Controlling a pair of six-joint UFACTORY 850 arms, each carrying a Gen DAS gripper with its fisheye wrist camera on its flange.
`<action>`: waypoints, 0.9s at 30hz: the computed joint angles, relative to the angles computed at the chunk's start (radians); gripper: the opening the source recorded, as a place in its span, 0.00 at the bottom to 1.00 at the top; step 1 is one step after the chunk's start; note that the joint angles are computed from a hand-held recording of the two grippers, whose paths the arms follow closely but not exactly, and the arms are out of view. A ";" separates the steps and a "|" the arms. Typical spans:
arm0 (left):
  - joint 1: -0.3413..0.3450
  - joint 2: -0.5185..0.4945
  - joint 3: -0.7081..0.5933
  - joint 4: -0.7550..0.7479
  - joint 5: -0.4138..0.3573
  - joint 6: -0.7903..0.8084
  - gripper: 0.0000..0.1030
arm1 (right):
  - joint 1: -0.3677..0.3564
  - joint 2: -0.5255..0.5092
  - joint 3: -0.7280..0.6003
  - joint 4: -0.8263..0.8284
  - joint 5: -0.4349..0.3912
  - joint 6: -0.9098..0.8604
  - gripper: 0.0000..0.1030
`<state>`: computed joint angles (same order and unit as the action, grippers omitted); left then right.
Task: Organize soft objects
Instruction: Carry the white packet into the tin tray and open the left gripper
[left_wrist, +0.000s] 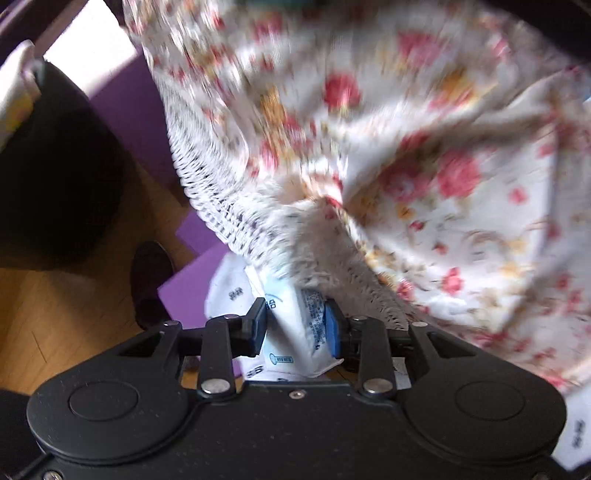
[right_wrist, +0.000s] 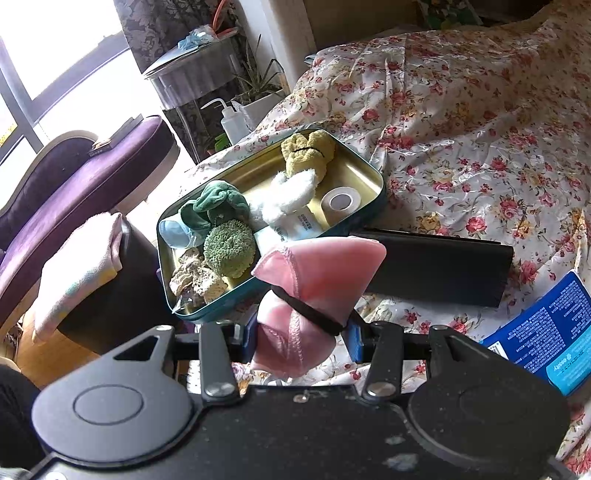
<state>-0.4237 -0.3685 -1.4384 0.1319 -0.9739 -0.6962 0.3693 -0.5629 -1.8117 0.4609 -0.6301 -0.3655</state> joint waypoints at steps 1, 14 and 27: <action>-0.004 0.012 -0.008 0.012 -0.008 -0.005 0.31 | -0.001 0.000 0.000 0.002 -0.001 -0.004 0.44; 0.010 -0.006 -0.272 0.163 0.005 -0.004 0.31 | -0.004 -0.001 0.001 -0.004 0.001 0.002 0.44; 0.044 -0.298 -0.772 0.277 -0.040 -0.038 0.32 | -0.006 -0.025 -0.010 -0.058 0.010 0.056 0.44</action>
<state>-0.3802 -0.6669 -2.2101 0.4086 -1.0138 -0.7341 0.3633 -0.5877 -1.8222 0.4032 -0.6197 -0.3100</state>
